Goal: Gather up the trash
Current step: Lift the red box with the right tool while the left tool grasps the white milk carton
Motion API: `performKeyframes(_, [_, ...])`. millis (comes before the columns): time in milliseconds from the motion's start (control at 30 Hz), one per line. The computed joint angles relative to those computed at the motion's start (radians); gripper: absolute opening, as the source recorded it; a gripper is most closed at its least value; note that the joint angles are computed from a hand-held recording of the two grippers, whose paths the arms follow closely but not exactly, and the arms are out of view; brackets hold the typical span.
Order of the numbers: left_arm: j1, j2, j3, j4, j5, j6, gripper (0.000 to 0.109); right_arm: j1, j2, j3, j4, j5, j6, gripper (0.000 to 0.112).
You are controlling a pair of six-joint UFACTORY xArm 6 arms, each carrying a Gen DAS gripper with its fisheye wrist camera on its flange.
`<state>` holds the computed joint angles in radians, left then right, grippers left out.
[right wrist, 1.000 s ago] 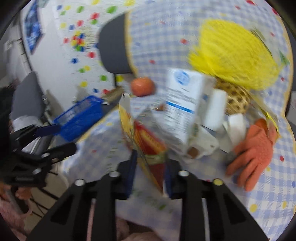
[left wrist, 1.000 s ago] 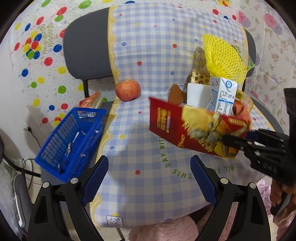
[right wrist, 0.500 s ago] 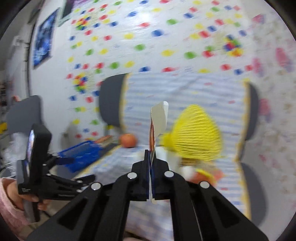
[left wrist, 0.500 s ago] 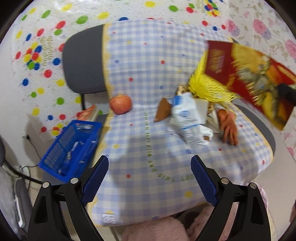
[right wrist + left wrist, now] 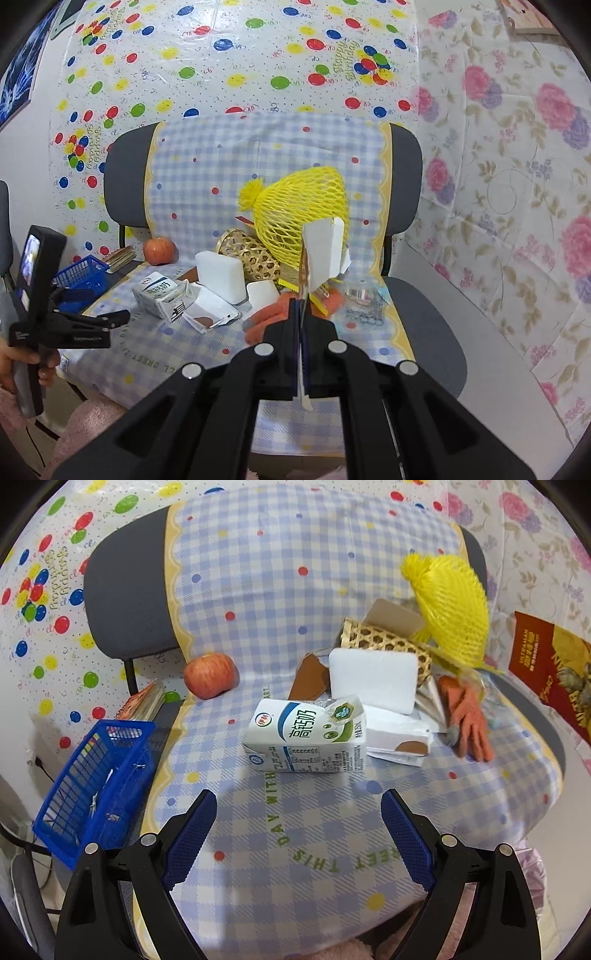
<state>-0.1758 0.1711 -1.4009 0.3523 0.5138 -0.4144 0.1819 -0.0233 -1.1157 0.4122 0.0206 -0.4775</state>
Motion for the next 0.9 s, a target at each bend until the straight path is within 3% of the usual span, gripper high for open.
performKeyframes(167, [0.003, 0.081, -0.079, -0.038, 0.032, -0.009, 0.09, -0.005, 0.033, -0.034, -0.08, 0.037, 0.072, 0.002])
performKeyframes(500, [-0.017, 0.256, -0.3, 0.075, 0.116, -0.067, 0.09, -0.003, 0.09, -0.103, -0.058, 0.109, 0.06, 0.002])
performKeyframes(800, [0.055, 0.186, -0.217, 0.198, 0.206, -0.222, 0.09, 0.028, 0.112, -0.134, -0.027, 0.115, 0.004, 0.002])
performKeyframes(900, [0.078, 0.172, -0.198, 0.173, 0.2, -0.224, 0.09, 0.037, 0.118, -0.146, 0.003, 0.117, -0.022, 0.002])
